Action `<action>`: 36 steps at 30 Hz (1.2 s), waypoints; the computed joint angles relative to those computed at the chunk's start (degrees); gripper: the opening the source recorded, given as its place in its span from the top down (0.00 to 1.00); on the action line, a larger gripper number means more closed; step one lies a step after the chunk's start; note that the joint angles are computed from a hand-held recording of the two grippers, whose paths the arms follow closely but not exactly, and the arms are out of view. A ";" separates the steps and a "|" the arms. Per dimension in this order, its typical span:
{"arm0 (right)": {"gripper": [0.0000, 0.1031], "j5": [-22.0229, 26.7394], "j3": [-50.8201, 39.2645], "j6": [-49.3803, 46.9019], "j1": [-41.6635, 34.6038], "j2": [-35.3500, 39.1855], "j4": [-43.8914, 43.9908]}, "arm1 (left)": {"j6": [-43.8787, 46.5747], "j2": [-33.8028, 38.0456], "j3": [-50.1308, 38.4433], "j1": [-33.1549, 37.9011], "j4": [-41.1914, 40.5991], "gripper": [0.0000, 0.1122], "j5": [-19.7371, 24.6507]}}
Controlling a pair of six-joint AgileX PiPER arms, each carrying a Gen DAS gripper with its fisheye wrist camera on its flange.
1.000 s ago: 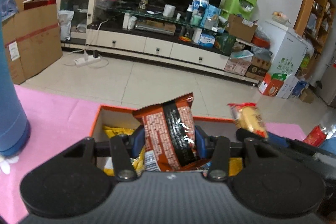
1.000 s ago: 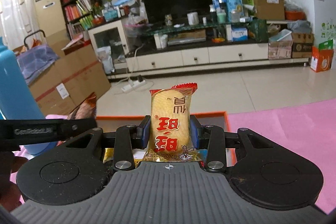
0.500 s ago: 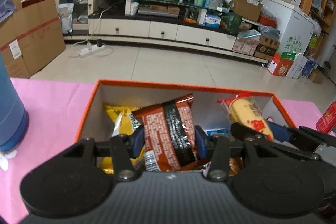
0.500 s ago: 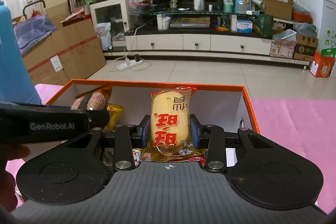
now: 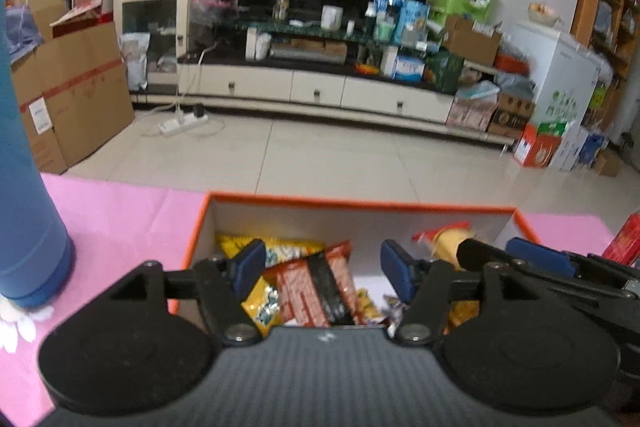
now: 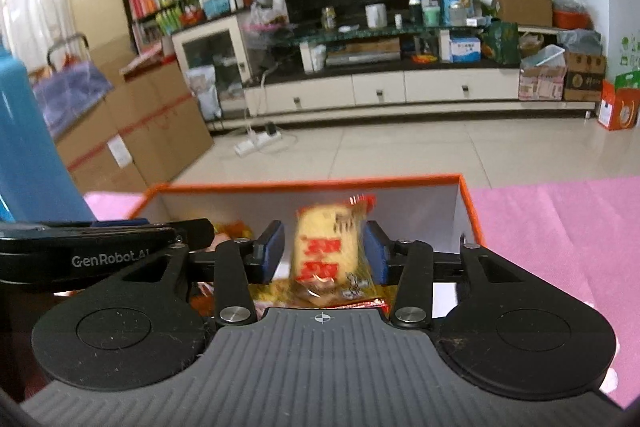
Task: Organize snacks
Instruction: 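Carry both packets into the orange box and open both tools, then return both tools to the pile and grasp the red-brown packets with the left tool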
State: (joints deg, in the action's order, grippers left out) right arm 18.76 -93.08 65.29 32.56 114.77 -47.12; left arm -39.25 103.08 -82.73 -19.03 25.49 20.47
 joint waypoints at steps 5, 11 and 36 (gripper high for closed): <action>0.51 1.31 6.52 15.87 2.41 -6.71 -15.71 | -4.18 -5.34 3.46 -2.33 6.50 0.42 1.24; 0.39 3.56 26.04 38.23 7.38 -21.33 -34.74 | -19.28 -20.27 22.95 -5.39 20.72 0.41 -0.72; 0.32 -1.21 53.71 42.72 9.82 -39.91 -28.41 | 22.31 -22.42 33.47 2.97 -14.41 0.40 -3.09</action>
